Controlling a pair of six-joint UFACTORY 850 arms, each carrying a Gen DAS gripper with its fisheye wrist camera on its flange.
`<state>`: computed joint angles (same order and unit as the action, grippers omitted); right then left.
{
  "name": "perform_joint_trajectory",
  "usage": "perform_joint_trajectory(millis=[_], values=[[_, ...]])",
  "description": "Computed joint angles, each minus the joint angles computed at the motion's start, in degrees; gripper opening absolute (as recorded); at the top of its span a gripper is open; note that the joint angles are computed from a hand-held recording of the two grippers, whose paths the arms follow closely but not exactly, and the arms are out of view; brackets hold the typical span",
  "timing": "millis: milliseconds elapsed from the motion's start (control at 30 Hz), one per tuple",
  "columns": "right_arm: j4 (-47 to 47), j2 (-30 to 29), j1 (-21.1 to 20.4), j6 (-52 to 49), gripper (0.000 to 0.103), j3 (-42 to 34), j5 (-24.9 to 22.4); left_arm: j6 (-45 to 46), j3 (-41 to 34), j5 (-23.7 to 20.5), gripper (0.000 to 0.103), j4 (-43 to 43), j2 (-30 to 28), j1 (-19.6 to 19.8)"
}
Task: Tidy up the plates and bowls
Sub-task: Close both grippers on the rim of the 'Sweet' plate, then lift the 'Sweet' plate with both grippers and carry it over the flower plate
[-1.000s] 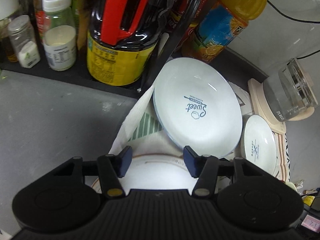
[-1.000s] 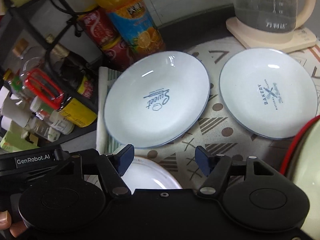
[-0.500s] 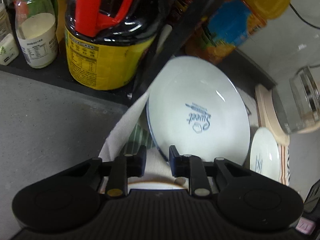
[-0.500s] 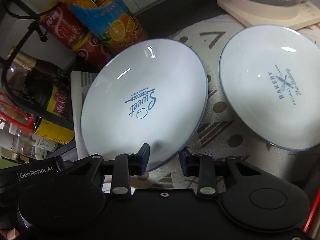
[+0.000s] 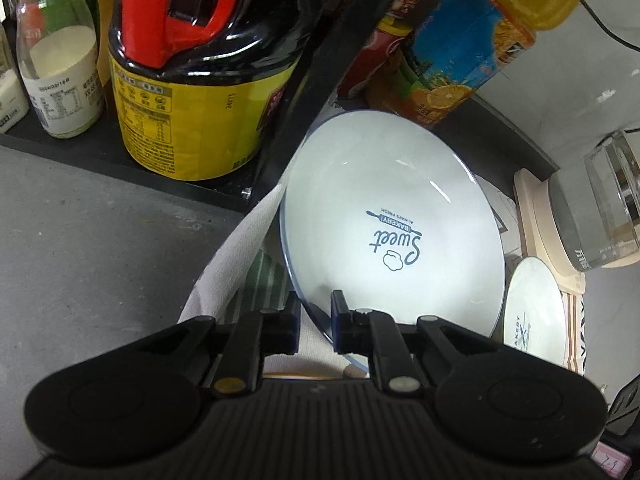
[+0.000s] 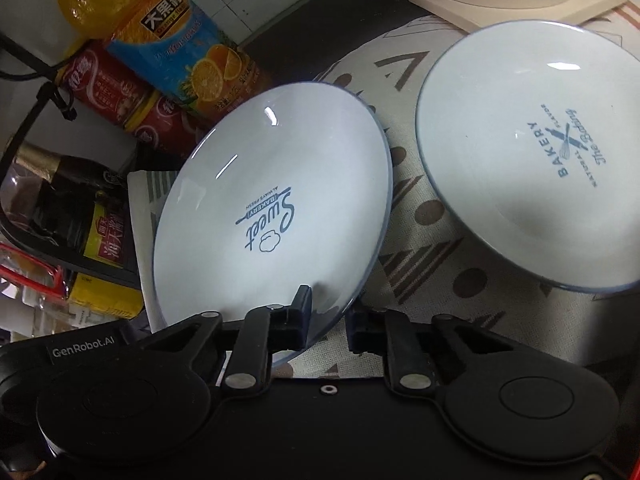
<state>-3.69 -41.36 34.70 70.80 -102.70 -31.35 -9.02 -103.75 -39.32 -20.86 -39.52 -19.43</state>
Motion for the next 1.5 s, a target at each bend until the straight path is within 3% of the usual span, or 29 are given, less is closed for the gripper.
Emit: perform_joint_trajectory(millis=[733,1133,1233,1333,1367,1433,1500], values=[[-12.1,7.32,5.36,6.67,0.017,3.88,-2.83,4.16,19.19,6.65,0.014,-3.5,17.15,0.21],[-15.97,10.42,8.73,7.19,0.019,6.41,-3.31,1.71,27.0,7.44,0.016,-2.81,24.1,1.01],[-17.87,11.21,9.61,8.08,0.019,7.18,-3.1,2.98,29.35,10.08,0.016,-3.14,26.31,1.25],[-20.66,11.92,10.64,7.73,0.019,7.76,-2.08,3.3,29.45,8.82,0.016,-5.15,26.27,2.06],[-20.52,12.26,10.7,8.02,0.018,8.23,-1.03,3.21,29.6,8.67,0.016,-5.49,26.07,2.25],[-23.0,12.0,11.26,8.33,0.002,7.77,-1.52,3.95,30.37,9.21,0.016,-6.2,25.95,2.35],[-22.88,12.3,11.05,7.95,0.0,8.78,1.05,4.35,31.09,10.11,0.016,-6.15,25.95,2.19]])
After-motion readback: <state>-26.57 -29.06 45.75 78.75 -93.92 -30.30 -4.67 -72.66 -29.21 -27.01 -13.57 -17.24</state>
